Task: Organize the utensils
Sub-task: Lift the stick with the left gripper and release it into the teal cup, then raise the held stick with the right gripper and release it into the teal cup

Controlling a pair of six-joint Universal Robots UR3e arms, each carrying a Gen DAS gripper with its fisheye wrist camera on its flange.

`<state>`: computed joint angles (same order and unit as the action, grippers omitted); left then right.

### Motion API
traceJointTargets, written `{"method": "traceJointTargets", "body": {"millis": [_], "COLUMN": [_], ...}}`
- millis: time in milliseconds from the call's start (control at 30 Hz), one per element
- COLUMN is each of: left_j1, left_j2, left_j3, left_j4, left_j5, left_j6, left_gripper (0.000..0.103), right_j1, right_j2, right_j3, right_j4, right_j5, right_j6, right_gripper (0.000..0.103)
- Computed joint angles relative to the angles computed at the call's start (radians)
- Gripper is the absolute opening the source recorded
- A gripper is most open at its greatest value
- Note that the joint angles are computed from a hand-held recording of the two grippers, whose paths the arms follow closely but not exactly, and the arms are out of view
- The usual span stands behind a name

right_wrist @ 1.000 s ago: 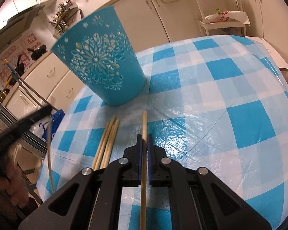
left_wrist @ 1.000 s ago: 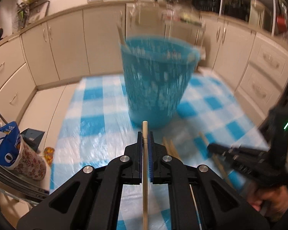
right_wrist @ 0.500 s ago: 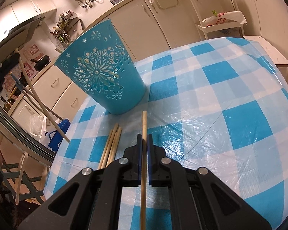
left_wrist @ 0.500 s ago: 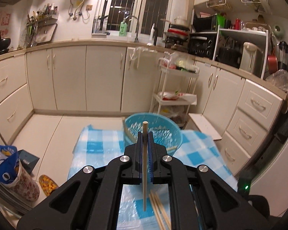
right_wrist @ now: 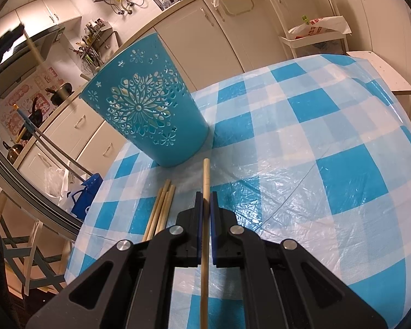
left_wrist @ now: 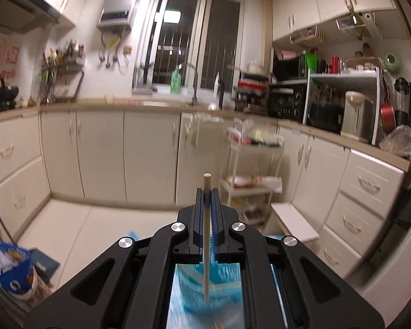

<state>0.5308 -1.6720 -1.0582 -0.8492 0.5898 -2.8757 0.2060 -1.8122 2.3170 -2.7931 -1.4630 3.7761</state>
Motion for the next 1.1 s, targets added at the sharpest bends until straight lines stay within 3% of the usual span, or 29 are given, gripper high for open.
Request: {"method": "traceJointTargets", "body": {"millis": [167, 367, 500, 667, 733, 833, 967, 1100], "left_j1": [-0.099, -0.215, -0.259, -0.310, -0.292, -0.248, -0.145, -0.012], "left_j2": [-0.133, -0.233, -0.266, -0.298, -0.259, -0.178, -0.047, 0.079], "left_j3": [0.095, 0.070, 0.024, 0.048, -0.022, -0.134, -0.280, -0.424], "left_j4": [0.173, 0.260, 0.249, 0.051, 0.057, 0.086, 0.103, 0.042], "left_j5": [0.074, 0.203, 0.271, 0.394, 0.393, 0.372, 0.293, 0.199], "left_j6": [-0.146, -0.143, -0.092, 0.054, 0.078, 0.097, 0.123, 0.200], "left_gripper": [0.005, 0.005, 0.005, 0.005, 0.007, 0.026, 0.042, 0.043], "right_j1": [-0.006, -0.017, -0.022, -0.013, -0.006, -0.004, 0.000, 0.017], "right_j2": [-0.004, -0.013, -0.018, -0.026, -0.036, -0.051, -0.072, -0.088], "right_j3": [0.006, 0.017, 0.021, 0.024, 0.032, 0.040, 0.021, -0.056], "right_j4": [-0.006, -0.011, -0.014, -0.027, -0.049, -0.071, -0.075, -0.060], "right_j5": [0.008, 0.019, 0.023, 0.005, -0.004, -0.008, -0.014, -0.032], "right_j6": [-0.002, -0.006, -0.003, 0.003, 0.001, -0.003, -0.004, -0.005], "right_gripper": [0.006, 0.006, 0.006, 0.006, 0.006, 0.006, 0.006, 0.006]}}
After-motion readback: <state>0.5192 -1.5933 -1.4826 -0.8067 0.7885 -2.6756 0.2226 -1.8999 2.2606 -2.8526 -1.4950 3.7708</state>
